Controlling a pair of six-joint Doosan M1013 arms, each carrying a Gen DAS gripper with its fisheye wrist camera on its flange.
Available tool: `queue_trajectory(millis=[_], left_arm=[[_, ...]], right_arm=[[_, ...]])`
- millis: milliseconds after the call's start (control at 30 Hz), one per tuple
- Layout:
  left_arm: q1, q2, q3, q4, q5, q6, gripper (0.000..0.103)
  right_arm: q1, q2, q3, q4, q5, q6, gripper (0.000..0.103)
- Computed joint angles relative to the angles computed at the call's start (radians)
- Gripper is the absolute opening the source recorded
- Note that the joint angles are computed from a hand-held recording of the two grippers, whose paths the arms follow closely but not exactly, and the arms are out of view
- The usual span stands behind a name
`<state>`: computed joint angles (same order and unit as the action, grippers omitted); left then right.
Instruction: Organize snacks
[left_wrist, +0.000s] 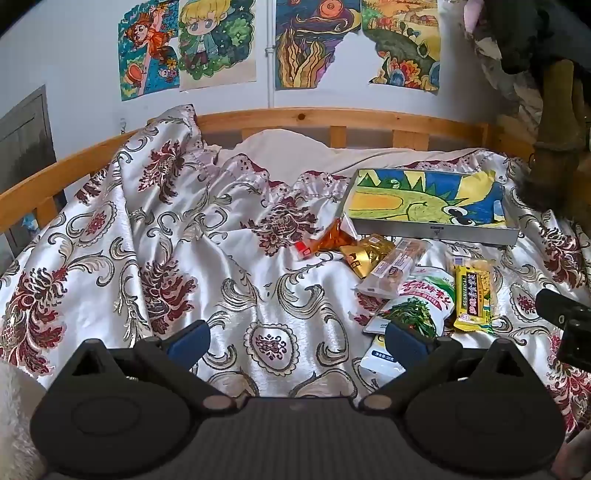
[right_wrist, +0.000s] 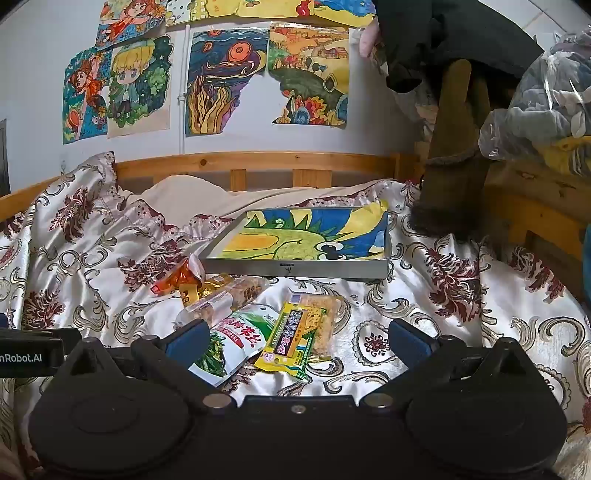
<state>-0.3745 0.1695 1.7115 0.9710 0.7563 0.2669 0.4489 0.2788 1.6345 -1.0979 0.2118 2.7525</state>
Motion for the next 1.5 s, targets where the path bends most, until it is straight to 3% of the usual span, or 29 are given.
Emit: queue_trajectory(millis=[200, 367, 433, 1500], left_arm=[[0.000, 0.000, -0.001, -0.001, 0.002, 0.002, 0.103], [0.000, 0.000, -0.001, -0.001, 0.003, 0.003, 0.103], [0.000, 0.000, -0.001, -0.001, 0.003, 0.003, 0.103], [0.000, 0.000, -0.002, -0.007, 0.005, 0.011, 0.103]], right_arm=[[0.000, 0.001, -0.002, 0.025, 0.003, -0.024, 0.102], [0.003, 0.000, 0.002, -0.035, 0.006, 0.035, 0.102], [0.000, 0.001, -0.001, 0.021, 0.002, -0.017, 0.102], [0.001, 0.003, -0.002, 0.078, 0.003, -0.066, 0.102]])
